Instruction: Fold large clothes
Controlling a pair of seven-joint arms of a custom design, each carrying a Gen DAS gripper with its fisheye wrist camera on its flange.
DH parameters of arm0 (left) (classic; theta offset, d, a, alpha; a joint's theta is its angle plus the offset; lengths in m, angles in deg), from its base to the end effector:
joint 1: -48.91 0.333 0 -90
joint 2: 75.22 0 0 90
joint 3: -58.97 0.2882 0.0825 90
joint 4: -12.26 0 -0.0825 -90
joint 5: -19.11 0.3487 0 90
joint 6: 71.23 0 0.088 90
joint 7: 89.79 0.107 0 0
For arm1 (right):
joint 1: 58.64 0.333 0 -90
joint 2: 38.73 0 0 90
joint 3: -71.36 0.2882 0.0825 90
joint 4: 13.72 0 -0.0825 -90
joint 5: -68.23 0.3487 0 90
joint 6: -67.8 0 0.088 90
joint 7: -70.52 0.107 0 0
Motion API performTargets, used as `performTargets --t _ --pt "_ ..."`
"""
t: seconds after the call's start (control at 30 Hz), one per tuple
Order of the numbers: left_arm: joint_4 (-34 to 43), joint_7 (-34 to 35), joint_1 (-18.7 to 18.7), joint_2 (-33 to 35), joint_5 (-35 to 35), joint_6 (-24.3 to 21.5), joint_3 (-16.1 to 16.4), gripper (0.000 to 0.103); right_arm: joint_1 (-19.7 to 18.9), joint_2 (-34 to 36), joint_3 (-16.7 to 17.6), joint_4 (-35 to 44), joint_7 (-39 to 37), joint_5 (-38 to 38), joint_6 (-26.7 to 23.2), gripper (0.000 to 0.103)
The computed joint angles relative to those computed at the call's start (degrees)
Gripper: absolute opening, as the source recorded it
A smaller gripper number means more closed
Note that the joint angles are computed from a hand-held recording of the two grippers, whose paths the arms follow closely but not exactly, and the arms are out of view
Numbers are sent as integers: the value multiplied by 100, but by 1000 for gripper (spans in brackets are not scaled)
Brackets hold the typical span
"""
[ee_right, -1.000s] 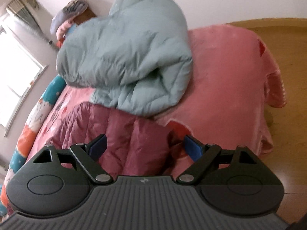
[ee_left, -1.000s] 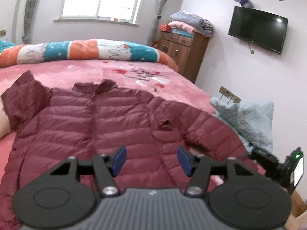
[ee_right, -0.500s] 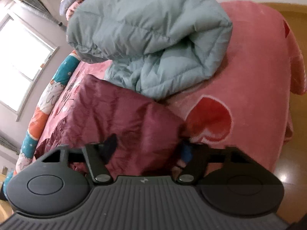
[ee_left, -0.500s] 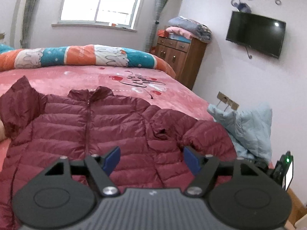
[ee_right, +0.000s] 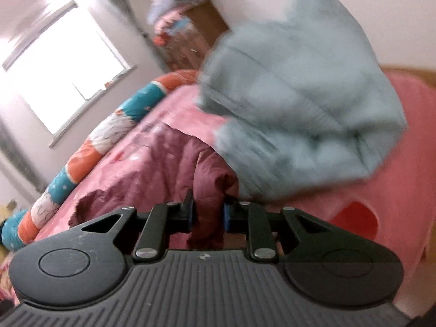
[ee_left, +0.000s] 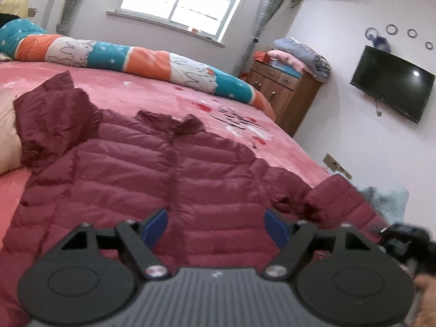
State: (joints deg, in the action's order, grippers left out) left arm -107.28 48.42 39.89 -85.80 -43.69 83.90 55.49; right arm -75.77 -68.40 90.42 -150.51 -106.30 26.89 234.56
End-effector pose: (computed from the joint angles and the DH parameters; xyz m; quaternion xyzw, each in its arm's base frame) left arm 0.5108 -0.0836 0.5678 -0.5353 0.6738 -0.4938 0.1252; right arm 0.4259 0.0795 0.5876 -0.2717 0.8042 -0.2929 0.4401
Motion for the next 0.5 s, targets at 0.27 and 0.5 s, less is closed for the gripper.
performTargets --t 0.27,0.5 --pt "478 631 432 662 -685 -331 110 78 431 1321 -283 2140 -1310 -415 379 22" --pt "841 913 1000 1106 -1385 -995 34 78 1767 3624 -899 5178 -3504 1157 608 20"
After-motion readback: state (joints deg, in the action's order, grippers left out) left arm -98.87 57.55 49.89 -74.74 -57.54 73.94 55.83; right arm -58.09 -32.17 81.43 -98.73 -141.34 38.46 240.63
